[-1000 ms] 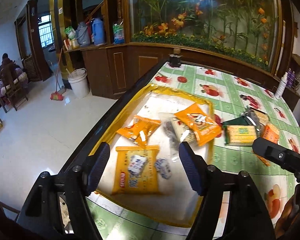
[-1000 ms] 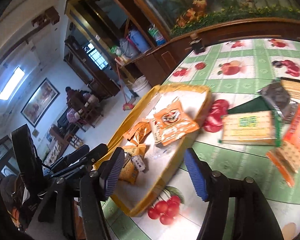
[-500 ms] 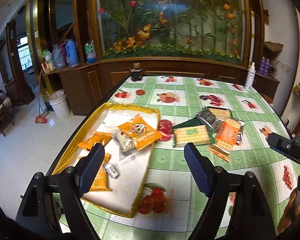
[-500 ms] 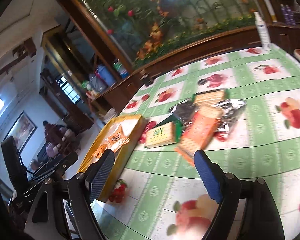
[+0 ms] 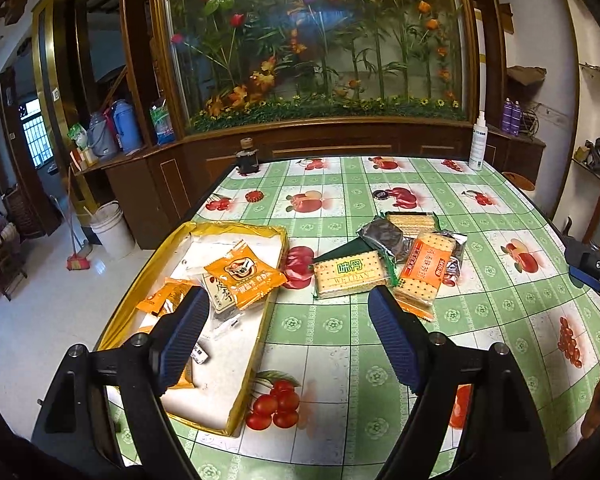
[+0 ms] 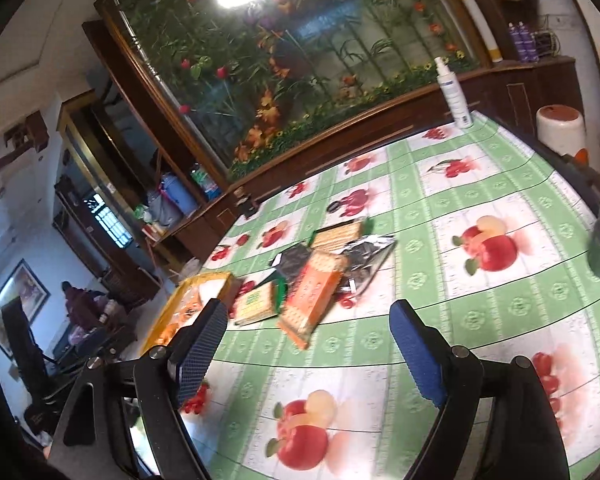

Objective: Organize snacks
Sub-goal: 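Grasp the green WEIDAN cracker pack with the left tool while the right tool grasps the orange soda cracker pack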

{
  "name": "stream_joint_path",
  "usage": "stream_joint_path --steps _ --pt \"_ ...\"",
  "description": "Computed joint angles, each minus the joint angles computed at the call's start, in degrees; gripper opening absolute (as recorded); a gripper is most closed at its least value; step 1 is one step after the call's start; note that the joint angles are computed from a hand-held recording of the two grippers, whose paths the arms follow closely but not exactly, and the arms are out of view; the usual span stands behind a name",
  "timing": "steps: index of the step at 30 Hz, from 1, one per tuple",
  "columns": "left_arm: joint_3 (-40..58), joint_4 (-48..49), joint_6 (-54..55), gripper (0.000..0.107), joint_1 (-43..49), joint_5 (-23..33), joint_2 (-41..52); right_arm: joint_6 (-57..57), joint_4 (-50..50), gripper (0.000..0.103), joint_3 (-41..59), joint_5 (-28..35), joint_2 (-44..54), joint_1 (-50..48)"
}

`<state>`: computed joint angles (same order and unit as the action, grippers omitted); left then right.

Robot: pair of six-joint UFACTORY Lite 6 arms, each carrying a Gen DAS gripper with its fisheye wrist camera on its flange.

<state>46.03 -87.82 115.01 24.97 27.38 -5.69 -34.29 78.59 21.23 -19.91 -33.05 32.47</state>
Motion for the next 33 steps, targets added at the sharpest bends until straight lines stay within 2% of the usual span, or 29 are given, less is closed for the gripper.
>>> stream_joint_path --steps 4,7,13,18,23,30,33 --pt "1.1 1.0 -1.6 0.082 -1.2 -0.5 2.3 -8.3 7.1 0.086 -0.2 -2.3 1.1 -0.6" --pt "2.4 2.5 -3.5 0.082 -2.6 -0.6 4.5 -8.8 6.3 0.086 0.4 -1.3 4.5 -3.4" --pt "6.8 2.4 -4.6 0.082 -6.7 -2.6 11.0 7.9 -11.6 0.086 3.3 4.3 12.7 -8.3" --pt "13.2 6.7 -8.9 0.082 -9.9 -4.6 18.3 21.3 -24.9 0.086 12.9 5.1 27.3 -6.7" --pt "19.1 13.8 -12.2 0.082 -11.7 -4.0 24.4 14.4 -18.8 0.086 26.0 6.4 42.0 -4.1" --pt "27.7 23.2 -14.6 0.082 -15.1 -3.0 31.8 7.0 -12.4 0.086 36.8 9.6 51.4 -5.2" --pt "29.7 25.2 -14.5 0.082 -16.8 -4.9 34.1 -1.2 -4.9 0.086 40.7 11.0 54.5 -6.4"
